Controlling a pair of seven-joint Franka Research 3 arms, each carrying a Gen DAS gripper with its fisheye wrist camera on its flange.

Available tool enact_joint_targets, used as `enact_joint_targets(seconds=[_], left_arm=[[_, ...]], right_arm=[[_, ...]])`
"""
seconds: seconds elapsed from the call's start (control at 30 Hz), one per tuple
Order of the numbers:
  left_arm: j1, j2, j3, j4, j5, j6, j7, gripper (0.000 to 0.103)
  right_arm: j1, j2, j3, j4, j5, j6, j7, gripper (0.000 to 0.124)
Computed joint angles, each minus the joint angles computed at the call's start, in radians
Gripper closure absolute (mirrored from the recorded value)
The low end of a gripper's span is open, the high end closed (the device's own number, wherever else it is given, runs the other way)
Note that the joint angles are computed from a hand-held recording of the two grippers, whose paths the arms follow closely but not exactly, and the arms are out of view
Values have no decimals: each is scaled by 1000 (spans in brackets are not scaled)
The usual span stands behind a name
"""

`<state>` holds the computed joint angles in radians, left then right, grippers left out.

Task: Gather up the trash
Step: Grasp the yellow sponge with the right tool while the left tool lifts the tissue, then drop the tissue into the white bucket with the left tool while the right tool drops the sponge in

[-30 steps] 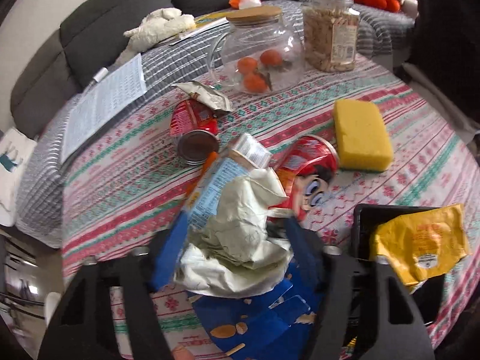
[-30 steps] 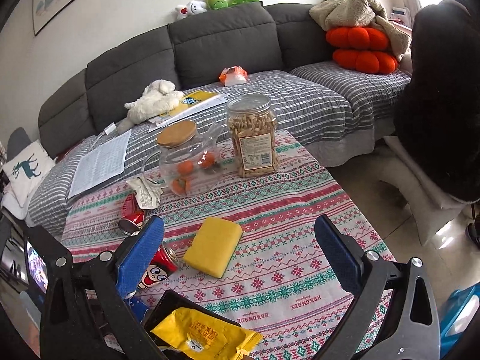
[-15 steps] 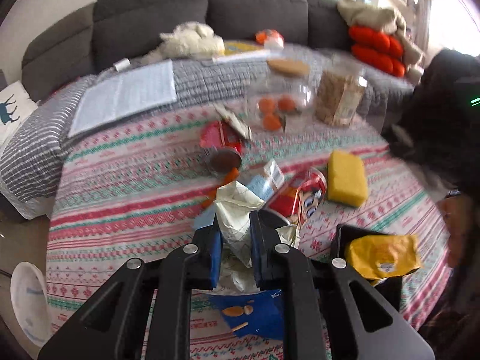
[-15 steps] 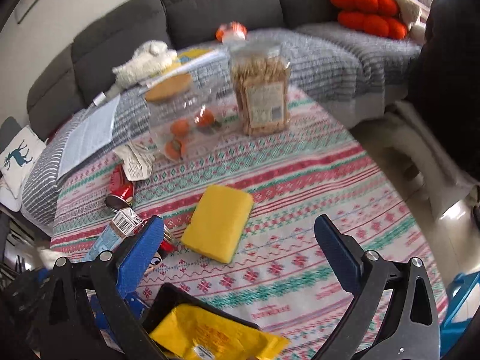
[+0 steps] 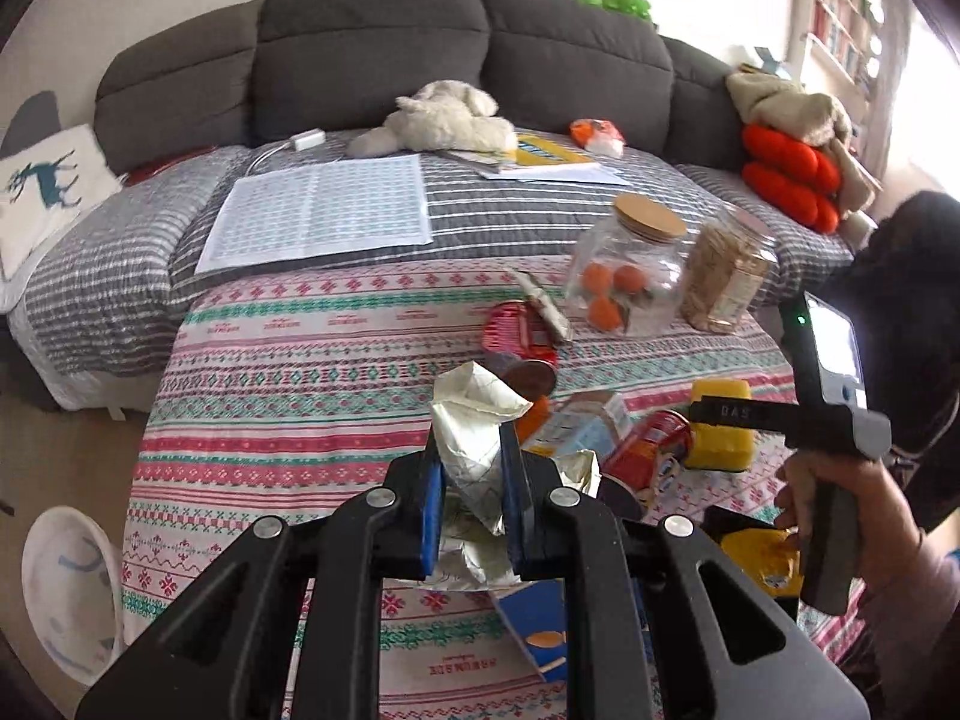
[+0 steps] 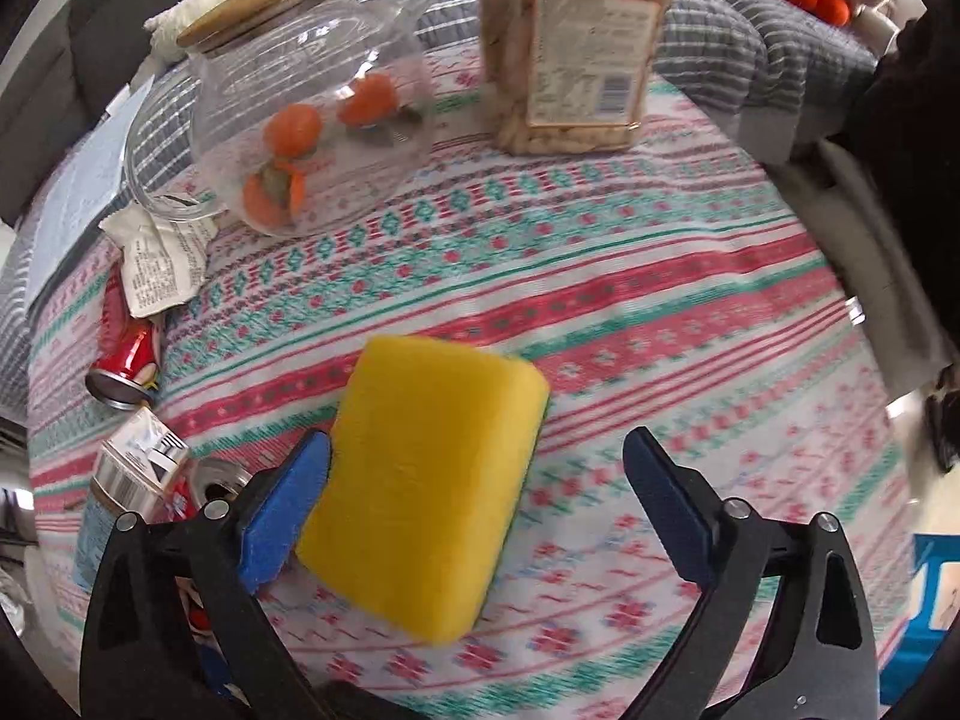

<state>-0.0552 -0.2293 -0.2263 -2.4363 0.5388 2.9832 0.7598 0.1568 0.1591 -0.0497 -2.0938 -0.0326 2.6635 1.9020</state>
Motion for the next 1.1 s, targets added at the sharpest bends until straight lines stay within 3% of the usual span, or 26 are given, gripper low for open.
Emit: enact_joint_targets(seconds=[0.13, 0.2, 0.33, 0.53, 0.77, 0.87, 1.0, 1.1], left_arm=[[4, -5, 14, -12, -22, 1, -9, 87], [2, -10, 23, -21, -36, 1, -2, 87], [-15, -23, 51, -47, -103, 13, 28, 87], [19, -72, 50, -92, -134, 27, 8, 87], [148, -194, 19, -173, -87, 13, -78, 86], [205, -260, 29, -220, -72, -8, -112, 86], [285, -352, 48, -283, -59, -45, -143, 86], [344, -395, 71, -310, -53, -75, -166, 86]], right_arm=[[-27, -3, 32, -12, 148, 19, -120, 55], [-29, -15, 42, -26, 194, 34, -173, 74], [5, -65, 20, -85, 86, 106, -114, 82], [3, -162, 49, -187, 154, 259, -172, 85], [107, -270, 60, -245, 528, 390, -521, 84], [188, -303, 45, -263, 654, 425, -680, 84], [369, -326, -29, -258, 929, 465, -1001, 84], [445, -325, -30, -229, 1090, 466, -1179, 84]])
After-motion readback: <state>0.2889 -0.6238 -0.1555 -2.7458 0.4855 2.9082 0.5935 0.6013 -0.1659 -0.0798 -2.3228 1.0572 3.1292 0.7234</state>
